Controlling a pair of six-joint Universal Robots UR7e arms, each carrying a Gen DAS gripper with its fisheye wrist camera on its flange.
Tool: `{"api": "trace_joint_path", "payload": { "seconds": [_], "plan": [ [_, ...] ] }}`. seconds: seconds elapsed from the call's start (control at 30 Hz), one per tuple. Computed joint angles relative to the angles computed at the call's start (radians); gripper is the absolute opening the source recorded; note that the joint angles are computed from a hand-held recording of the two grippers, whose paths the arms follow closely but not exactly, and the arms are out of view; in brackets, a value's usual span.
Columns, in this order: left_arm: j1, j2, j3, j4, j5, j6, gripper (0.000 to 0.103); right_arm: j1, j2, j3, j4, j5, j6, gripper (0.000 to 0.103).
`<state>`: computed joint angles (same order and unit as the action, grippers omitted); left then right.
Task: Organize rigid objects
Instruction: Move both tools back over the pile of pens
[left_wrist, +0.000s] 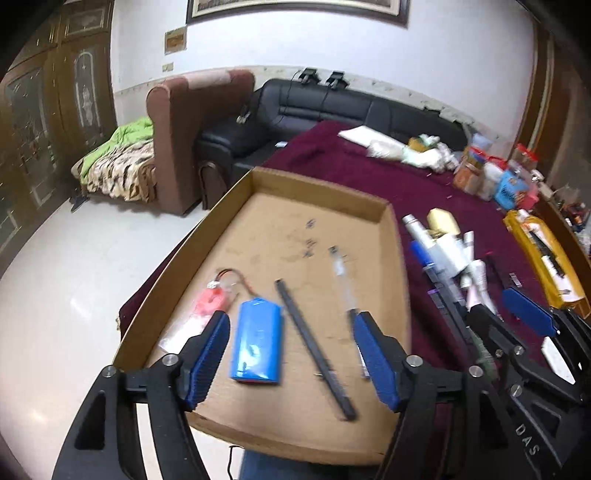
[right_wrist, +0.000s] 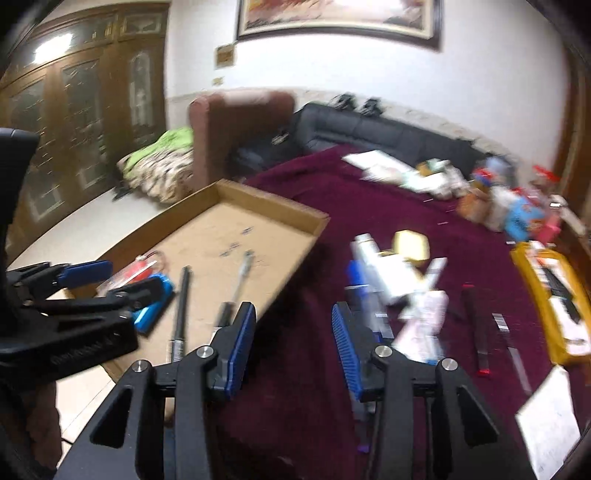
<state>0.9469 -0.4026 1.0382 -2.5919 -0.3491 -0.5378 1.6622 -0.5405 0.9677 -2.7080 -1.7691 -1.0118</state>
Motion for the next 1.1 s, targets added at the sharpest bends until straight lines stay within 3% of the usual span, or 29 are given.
{"api": "trace_joint_path", "payload": {
  "seconds": [0.2,0.5,0.7,0.8,0.97,1.1],
  "plan": [
    [-0.044,0.072,-0.087,-0.051,0.017,0.125,0.077,-0.033,-0.092,0.076,-0.084,0.054,0.052,0.046],
    [-0.071,0.172,-0.251,0.035,-0.038,0.184,0.077,-0.073,-0.147,0.097,-0.13,0.083,0.1,0.048],
    [-0.063,0.215,-0.342,0.178,-0.109,0.136,0.077,-0.129,-0.113,-0.042,0.09,0.131,0.175,0.048],
    [-0.053,0.24,-0.386,0.253,-0.144,0.106,0.077,-0.163,-0.07,-0.143,0.218,0.118,0.229,0.048],
    [-0.028,0.29,-0.484,0.374,-0.217,0.069,0.077,-0.192,-0.006,-0.255,0.359,0.09,0.275,0.032],
    [-0.015,0.309,-0.521,0.41,-0.253,0.066,0.077,-0.194,0.033,-0.311,0.412,0.072,0.279,0.027]
  ]
}}
